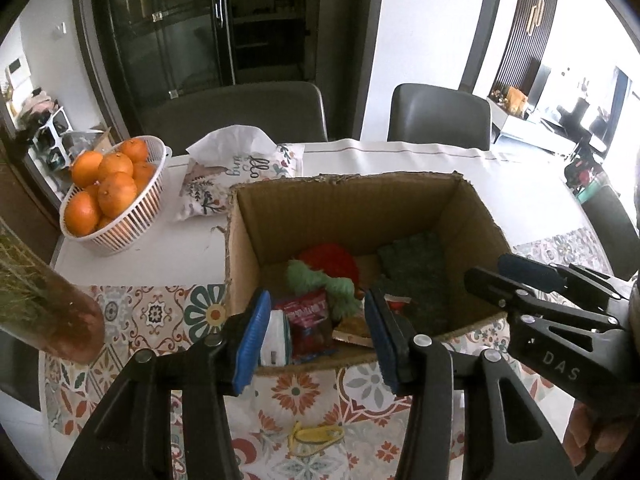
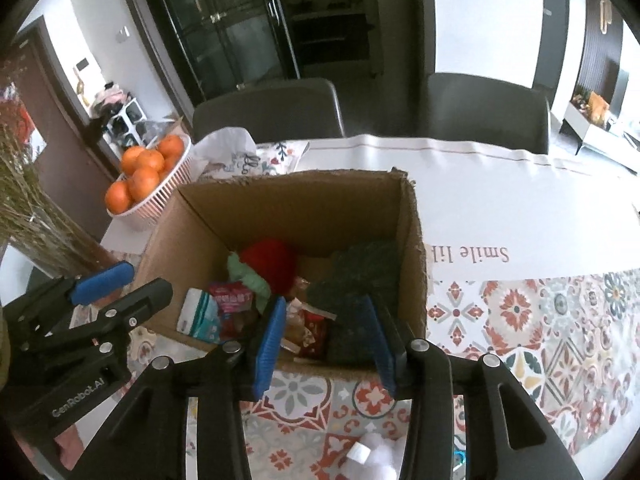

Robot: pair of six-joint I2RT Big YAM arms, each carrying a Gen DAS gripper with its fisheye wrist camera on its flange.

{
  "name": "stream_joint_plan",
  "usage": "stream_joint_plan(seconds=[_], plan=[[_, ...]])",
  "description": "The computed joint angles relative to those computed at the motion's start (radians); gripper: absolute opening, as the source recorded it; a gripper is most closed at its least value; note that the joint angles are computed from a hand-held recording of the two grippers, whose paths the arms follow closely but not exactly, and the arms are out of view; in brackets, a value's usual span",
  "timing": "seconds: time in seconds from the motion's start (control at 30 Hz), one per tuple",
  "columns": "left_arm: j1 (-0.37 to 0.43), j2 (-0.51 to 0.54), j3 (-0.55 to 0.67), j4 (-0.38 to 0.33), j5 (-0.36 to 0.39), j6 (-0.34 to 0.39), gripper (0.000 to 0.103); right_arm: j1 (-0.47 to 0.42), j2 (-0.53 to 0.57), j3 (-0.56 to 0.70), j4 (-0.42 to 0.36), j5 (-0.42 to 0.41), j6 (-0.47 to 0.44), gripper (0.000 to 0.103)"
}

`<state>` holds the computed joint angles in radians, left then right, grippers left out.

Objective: Organize soft objects
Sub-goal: 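Move the right tool to the white plush while the left tool approaches the yellow-blue clip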

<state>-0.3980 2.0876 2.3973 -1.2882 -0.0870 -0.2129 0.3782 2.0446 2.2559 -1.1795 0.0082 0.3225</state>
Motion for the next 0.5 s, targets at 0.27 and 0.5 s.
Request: stream_joint_plan(seconds=[0.27, 0.5], plan=[[-0.009, -0.092, -0.127, 0.055, -0.002, 0.018, 0.049, 0.015, -0.094, -0.133, 0.058, 0.016, 0.055, 0.043], [-0.019, -0.168, -0.247, 0.089, -0.029, 0.010, 0.052, 0.033, -0.141, -0.210, 0.071, 0.018, 0.072, 0.050]])
